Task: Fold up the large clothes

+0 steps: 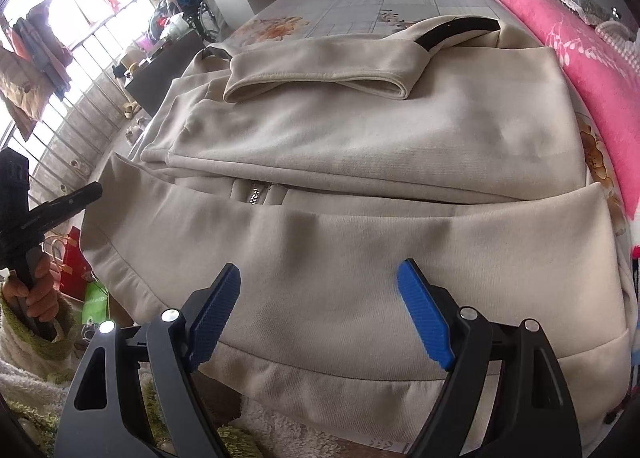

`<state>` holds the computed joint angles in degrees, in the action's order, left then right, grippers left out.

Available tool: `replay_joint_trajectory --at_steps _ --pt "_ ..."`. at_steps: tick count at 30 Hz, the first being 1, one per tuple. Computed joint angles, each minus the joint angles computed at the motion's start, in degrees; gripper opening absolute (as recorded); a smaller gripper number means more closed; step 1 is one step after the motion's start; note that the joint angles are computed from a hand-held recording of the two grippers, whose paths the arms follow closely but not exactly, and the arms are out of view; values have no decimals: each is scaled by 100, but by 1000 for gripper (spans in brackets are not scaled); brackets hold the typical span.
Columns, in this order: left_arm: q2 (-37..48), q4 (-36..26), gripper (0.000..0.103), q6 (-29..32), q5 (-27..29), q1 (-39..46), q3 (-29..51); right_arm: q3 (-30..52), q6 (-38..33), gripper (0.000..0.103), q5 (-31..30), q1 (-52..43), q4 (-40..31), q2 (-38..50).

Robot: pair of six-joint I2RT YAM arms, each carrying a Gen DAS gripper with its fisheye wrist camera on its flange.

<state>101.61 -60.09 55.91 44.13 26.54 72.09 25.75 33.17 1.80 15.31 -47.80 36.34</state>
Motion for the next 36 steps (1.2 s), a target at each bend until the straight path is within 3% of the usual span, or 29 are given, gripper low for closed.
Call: replay_joint_trajectory --at_steps 2,4,6,9,11,14,18,24,31,33,36 --pt "-192 325 40 -67 -195 -107 -251 -11 12 79 10 9 24 -4" --pt "-260 899 40 -576 -642 -301 -477 -25 30 80 16 15 57 -1" --pt "-176 1316 32 -1128 -1043 -477 -539 -34 20 80 2 -8 65 -14" --pt "-145 1386 31 -1389 -978 -472 -512 -57 28 80 -18 -37 81 -50" --pt "-338 1506 22 -1331 -1012 -480 -671 -64 40 80 -11 -30 87 -59" --pt "-794 1474 22 -833 -745 -373 -965 -64 40 80 11 -7 68 -64" --pt "-968 2336 19 -1166 -1684 -679 -1408 -62 31 80 56 33 76 -41" --pt "-1308 1996 17 -715 -844 -400 -1448 -77 123 80 131 123 69 -63" --pt "-943 2288 17 -936 -1301 -611 -1468 -61 140 80 194 190 113 30" --pt "-1187 2473 9 -993 -1318 -605 -1649 -57 134 80 208 193 112 36" --pt "-1703 2691 8 -759 -1240 -596 -1993 -50 145 80 258 224 100 50"
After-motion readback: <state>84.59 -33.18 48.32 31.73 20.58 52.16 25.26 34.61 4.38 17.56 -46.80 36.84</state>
